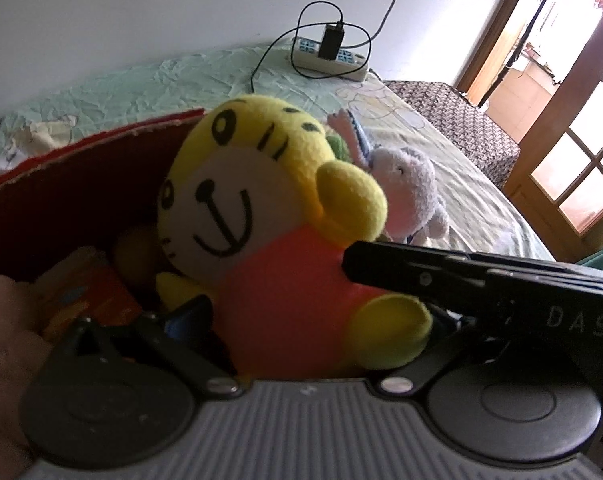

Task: Organize objects
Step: 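Lower the tiger plush into the box and open the right gripper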

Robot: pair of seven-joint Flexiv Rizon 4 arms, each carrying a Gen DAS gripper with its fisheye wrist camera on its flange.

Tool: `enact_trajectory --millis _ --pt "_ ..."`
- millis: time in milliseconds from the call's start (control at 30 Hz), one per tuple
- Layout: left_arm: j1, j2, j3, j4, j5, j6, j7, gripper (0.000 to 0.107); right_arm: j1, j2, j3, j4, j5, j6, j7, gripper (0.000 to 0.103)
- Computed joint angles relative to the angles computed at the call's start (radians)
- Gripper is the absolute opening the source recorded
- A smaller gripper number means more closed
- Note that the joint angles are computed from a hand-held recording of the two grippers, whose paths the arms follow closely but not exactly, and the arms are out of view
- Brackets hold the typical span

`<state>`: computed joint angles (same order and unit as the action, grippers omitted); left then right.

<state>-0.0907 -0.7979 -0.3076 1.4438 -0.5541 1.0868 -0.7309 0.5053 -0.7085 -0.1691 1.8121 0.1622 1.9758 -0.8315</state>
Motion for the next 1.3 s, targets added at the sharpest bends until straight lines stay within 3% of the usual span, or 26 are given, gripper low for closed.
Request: enact_trajectory --millis 433,867,1033,1300 --pt "-0.033 0.009 0.040 -0.005 0.055 0.021 -0.062 0.102 -0.034 0.011 0.041 0.012 -0.012 0.011 0.005 0.015" --pt "-0.049 0.055 0.052 0.065 0.113 0.135 -0.116 0.102 -0.023 0.045 0.056 0.066 0.025 0.084 -0.025 0.021" --pt "-0.035 0.082 0.036 0.111 0.124 0.193 -0.117 0.101 0.002 0.061 0.048 0.097 0.079 0.121 -0.048 0.022" --pt "0.023 0.140 -0.052 0.210 0.081 0.241 -0.036 0.101 0.024 0.079 0.058 0.149 0.186 0.181 -0.067 0.022"
